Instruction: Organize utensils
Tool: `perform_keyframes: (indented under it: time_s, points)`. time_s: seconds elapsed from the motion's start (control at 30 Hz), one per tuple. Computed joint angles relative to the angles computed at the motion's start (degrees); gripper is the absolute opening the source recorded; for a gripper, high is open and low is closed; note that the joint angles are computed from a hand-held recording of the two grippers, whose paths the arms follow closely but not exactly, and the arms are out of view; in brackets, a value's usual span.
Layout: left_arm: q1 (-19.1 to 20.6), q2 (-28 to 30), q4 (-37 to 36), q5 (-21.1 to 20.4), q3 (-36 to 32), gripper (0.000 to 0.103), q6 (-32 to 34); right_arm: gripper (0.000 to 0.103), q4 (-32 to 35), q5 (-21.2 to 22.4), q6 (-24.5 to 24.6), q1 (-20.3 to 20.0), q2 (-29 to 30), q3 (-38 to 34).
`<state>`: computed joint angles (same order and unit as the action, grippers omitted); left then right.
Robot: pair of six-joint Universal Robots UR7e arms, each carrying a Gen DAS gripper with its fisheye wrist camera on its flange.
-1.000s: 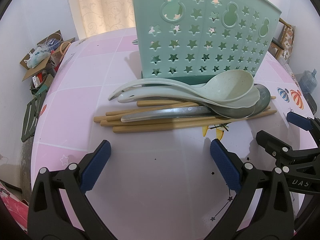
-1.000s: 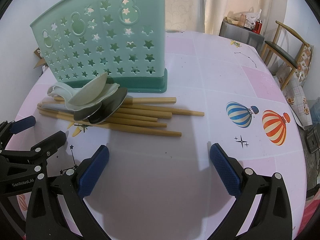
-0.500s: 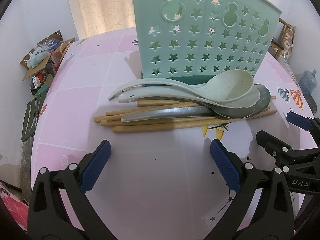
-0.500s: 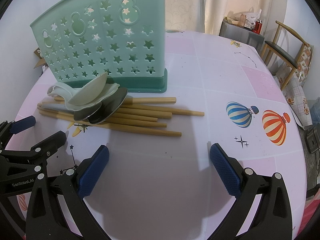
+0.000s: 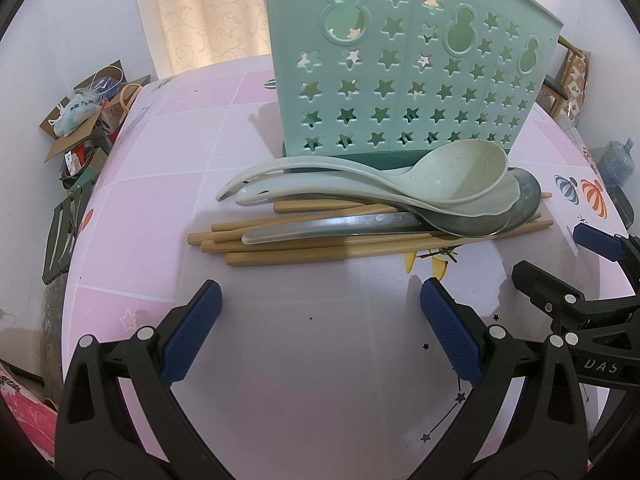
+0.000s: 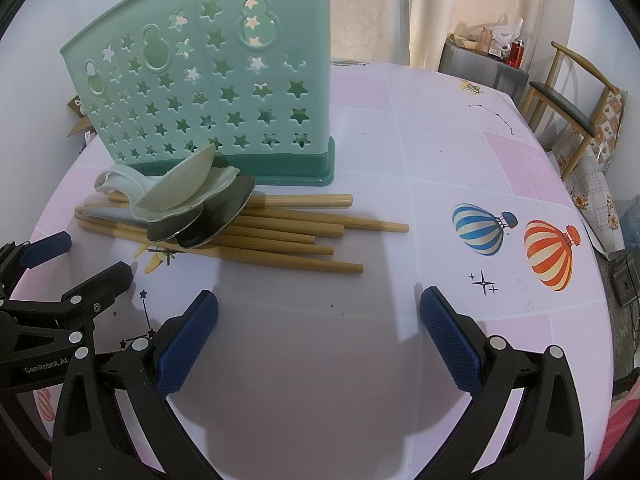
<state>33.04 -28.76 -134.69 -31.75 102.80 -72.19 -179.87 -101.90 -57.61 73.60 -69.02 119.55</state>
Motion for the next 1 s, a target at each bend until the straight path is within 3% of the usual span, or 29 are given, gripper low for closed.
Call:
perform_keyframes:
  time_s: [1.0]
  points:
    - [0.0,0.0,0.0,0.0,0.0,0.096,0.0,0.098,-0.01,-0.02,0.02,0.02,-0.05,0.06]
